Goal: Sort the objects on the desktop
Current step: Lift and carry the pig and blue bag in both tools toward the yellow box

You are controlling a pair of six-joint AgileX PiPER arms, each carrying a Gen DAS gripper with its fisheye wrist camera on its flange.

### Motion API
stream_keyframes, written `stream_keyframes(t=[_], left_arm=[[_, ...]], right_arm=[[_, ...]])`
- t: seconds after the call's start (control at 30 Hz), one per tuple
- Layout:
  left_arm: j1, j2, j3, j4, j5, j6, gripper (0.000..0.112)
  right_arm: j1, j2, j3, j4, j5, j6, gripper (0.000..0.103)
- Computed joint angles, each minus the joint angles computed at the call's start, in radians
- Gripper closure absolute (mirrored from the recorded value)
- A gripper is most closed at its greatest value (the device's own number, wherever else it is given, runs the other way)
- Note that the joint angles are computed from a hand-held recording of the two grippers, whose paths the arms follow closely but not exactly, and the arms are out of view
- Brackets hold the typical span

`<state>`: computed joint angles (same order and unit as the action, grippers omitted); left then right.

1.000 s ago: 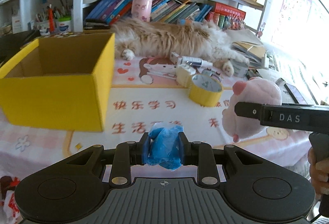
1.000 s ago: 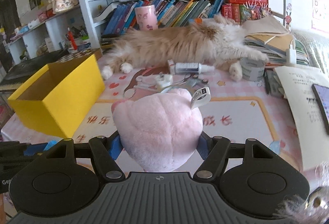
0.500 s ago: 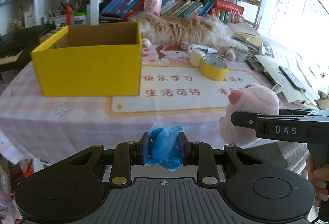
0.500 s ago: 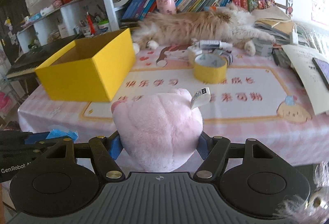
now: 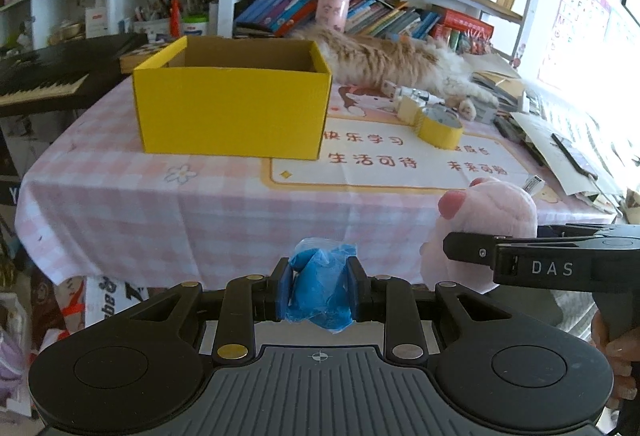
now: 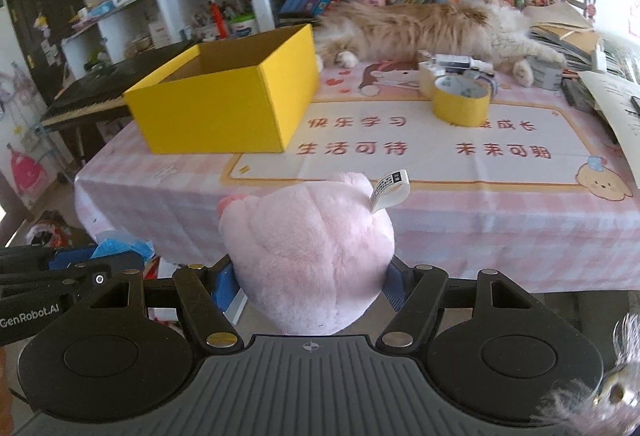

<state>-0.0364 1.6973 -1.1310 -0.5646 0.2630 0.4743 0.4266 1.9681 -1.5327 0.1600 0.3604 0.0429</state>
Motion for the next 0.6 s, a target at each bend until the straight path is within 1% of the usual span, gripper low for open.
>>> stream_keyframes(t=[0.23, 0.37, 0.53, 0.6], left_arm=[[0.027, -0.042, 0.053, -0.075, -0.015, 0.092, 0.086], [0.052, -0.06, 0.077, -0.075, -0.034, 0.08, 0.086], [0.072, -0.079, 0.1, -0.039, -0.059, 0.026, 0.086], [0.084, -0.082, 0.106, -0.046, -0.063, 0.025, 0.086]], right_arm=[[0.032, -0.009, 0.007, -0.02, 0.0, 0.03, 0.037], [0.048, 0.007, -0.027, 0.0, 0.016, -0.003, 0.037], [0.069, 0.052, -0.107, 0.052, 0.048, -0.084, 0.037], [0.075, 0.07, -0.14, 0.072, 0.064, -0.115, 0.037]])
